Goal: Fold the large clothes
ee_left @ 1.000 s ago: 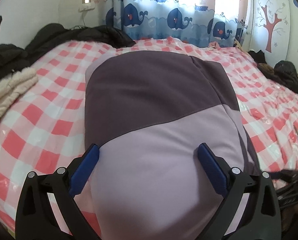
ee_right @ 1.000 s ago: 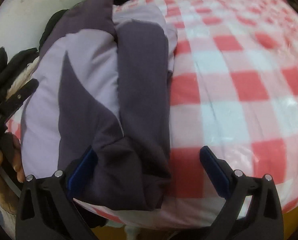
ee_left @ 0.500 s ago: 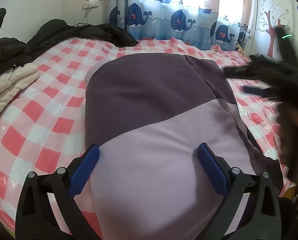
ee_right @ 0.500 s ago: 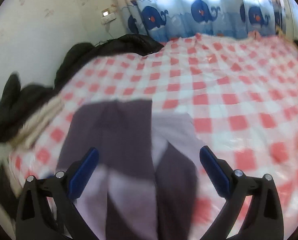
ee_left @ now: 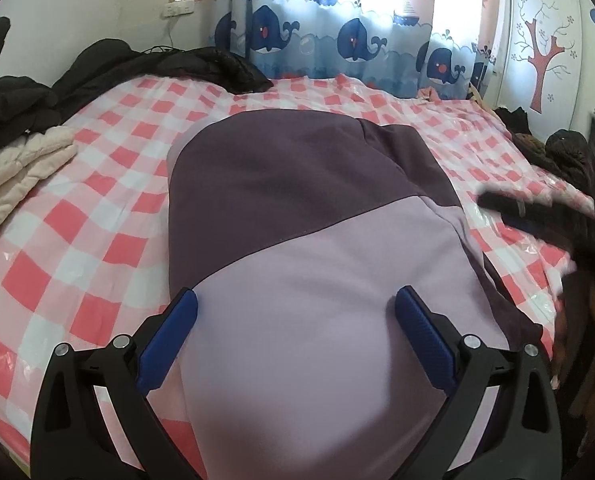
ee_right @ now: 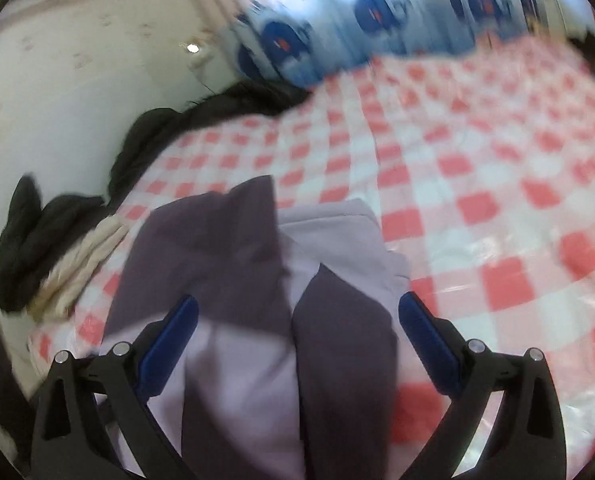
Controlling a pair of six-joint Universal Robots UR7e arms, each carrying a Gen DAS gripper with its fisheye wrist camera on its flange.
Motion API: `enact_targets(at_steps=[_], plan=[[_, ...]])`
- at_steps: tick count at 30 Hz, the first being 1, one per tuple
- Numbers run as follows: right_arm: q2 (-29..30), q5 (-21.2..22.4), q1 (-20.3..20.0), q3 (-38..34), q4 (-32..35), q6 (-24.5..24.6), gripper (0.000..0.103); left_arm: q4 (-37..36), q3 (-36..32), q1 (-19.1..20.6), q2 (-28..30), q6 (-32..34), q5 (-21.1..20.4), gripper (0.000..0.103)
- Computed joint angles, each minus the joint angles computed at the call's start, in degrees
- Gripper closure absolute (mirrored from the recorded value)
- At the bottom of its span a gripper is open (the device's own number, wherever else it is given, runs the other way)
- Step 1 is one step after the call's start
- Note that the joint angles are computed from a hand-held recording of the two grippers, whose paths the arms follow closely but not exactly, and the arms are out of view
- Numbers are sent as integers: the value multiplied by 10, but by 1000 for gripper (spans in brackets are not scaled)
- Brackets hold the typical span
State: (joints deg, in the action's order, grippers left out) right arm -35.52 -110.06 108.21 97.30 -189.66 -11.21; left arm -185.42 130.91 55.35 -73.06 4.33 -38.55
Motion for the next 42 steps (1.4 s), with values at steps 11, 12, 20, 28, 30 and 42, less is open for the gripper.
enact_targets(at_steps=[11,12,20,28,30,42], plan=[[-31,-13,-9,84,-26,-9,7,-15,5,5,0,-1,-2,8],[-35,-16,-3,95,-39,-20,7,-19,6,6,0,-1,-4,8],[-68,102,-68,139,79,115,7,97,23,-4,-64,-90,-9,8],[-110,-57,8,200,18,11,7,384,58,-36,-212,-314,-45,8],[-115,-95,28,202,21,2,7,438,59,-52,-236,-377,-39,8],[-109,-173,115,208,45,15,7,691,55,-159,-297,-576,-2,8]])
